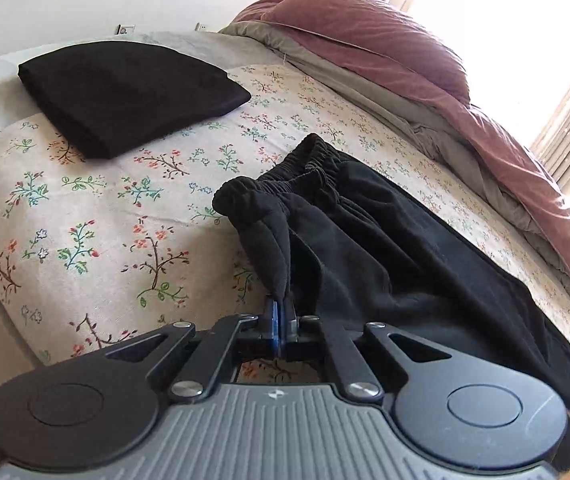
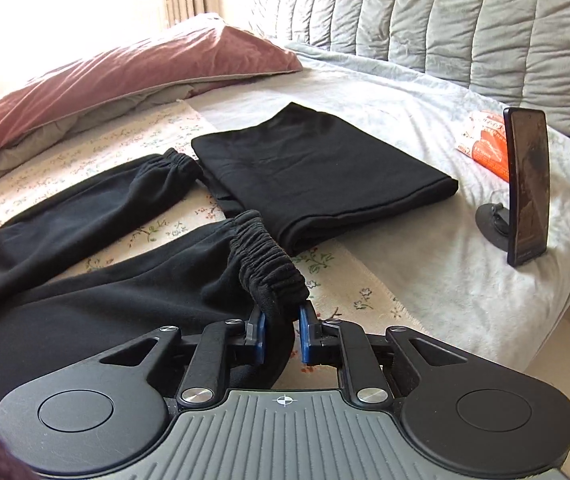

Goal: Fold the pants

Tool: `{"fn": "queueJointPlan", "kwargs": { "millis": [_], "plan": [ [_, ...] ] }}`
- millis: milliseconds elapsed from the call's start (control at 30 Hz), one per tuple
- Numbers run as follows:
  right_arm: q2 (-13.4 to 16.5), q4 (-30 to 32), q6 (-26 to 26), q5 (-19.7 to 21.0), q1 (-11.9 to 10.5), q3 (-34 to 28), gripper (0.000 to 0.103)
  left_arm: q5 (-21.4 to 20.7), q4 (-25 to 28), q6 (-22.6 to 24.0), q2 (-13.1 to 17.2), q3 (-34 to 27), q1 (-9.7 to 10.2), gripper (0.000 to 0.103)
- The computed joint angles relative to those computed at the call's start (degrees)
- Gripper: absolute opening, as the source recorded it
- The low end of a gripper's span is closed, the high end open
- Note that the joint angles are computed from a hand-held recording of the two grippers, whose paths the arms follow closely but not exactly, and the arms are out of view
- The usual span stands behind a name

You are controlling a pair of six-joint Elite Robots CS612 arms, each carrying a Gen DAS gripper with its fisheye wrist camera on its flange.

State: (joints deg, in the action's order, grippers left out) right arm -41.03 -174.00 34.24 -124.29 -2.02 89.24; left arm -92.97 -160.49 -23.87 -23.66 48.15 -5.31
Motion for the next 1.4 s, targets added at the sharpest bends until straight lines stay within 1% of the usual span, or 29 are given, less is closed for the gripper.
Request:
{"fn": "queueJointPlan", "kwargs": {
  "millis": [67,100,200,233,267,300,367,400,433,467,500,533,567,600,667,700,800,833,900,967,1067,1167,1233,1333,1400],
  "plan": [
    [-0.2,3.4,-0.9,-0.1,0.0,0.0,0.014,0.8,1.2,1.9,-0.6,1.2,-0.19,0.01],
    [-0.2,5.3,-0.6,0.5,-0.2,-0.1,0.014,1.2,2.3,2.3,-0.5,1.3,-0.33,0.01],
    [0.6,10.6,0.7,2.8,-0.8,-0.9,0.013,0.8,7.8,1.4,0.6,0.0,-0.18,0.01],
    [1.0,10.8,0.1,2.3,-0.7,-1.2,0.014,0.2,8.2,0.6,0.9,-0.2,-0.04,0.01],
    [1.4,11.3,-1.0,1.0,-0.4,-1.8,0.015,0.1,8.2,0.7,0.8,-0.2,-0.03,0.01],
    [1.7,11.8,-2.3,-0.3,0.0,-2.2,0.015,0.5,8.0,1.7,0.6,0.1,-0.14,0.01],
    [1.9,12.2,-4.1,-1.9,0.5,-2.6,0.023,1.0,7.0,4.2,0.1,1.0,-0.36,0.013],
    [1.8,11.6,-4.7,-1.8,0.5,-2.4,0.026,1.6,6.5,5.5,-0.2,1.6,-0.52,0.019],
    [1.6,11.4,-4.6,-1.6,0.5,-2.3,0.031,2.5,5.3,6.3,-0.6,2.3,-0.74,0.023],
    [1.3,10.7,-4.4,-1.9,0.5,-2.0,0.039,3.7,4.8,6.5,-0.9,2.8,-0.96,0.04],
    [1.0,9.7,-4.5,-2.7,0.5,-1.8,0.044,5.8,4.2,7.4,-1.4,3.5,-1.34,0.058],
    [0.9,8.8,-4.9,-3.8,0.7,-1.8,0.059,7.7,3.5,8.3,-1.5,3.5,-1.78,0.066],
    [0.8,7.9,-5.4,-4.6,0.8,-1.9,0.071,9.4,2.1,9.6,-1.8,4.2,-2.19,0.076],
    [0.8,6.6,-6.0,-5.0,0.9,-1.9,0.074,10.9,0.6,11.5,-2.0,4.7,-2.65,0.082],
    [0.4,4.7,-6.9,-3.8,0.7,-2.1,0.074,12.5,-1.2,14.4,-2.5,5.2,-3.37,0.086],
    [0.3,3.7,-7.1,-2.5,0.6,-2.3,0.074,12.3,-1.4,15.5,-2.7,5.2,-3.66,0.091],
    [0.4,1.7,-7.4,1.4,0.3,-3.4,0.077,9.9,-1.5,16.8,-2.9,4.5,-4.29,0.098],
    [0.6,1.3,-7.8,2.5,0.2,-4.0,0.079,9.3,-1.2,17.1,-2.9,4.1,-4.48,0.099],
    [1.3,0.1,-9.1,4.2,0.2,-5.5,0.081,7.8,-0.6,17.9,-2.8,3.2,-5.02,0.102],
    [2.0,-0.6,-10.3,5.5,0.1,-7.1,0.082,6.2,0.1,18.9,-2.3,1.8,-5.58,0.103],
    [3.1,-1.9,-11.5,8.8,-0.3,-9.2,0.086,3.6,1.2,21.3,-1.8,-0.3,-6.66,0.103],
    [4.2,-3.1,-11.0,12.3,-0.9,-11.1,0.086,0.6,3.2,24.3,-0.9,-3.3,-7.82,0.103],
    [4.9,-3.2,-9.7,14.4,-1.5,-12.3,0.086,-1.2,5.6,26.7,0.2,-6.5,-8.67,0.103],
    [6.1,-4.1,-7.7,17.6,-2.5,-14.0,0.086,-3.3,11.0,30.1,3.2,-13.9,-10.14,0.103],
    [7.1,-4.9,-6.2,19.4,-3.3,-15.3,0.086,-4.9,17.0,31.9,7.1,-22.6,-11.09,0.103]
  ]
}}
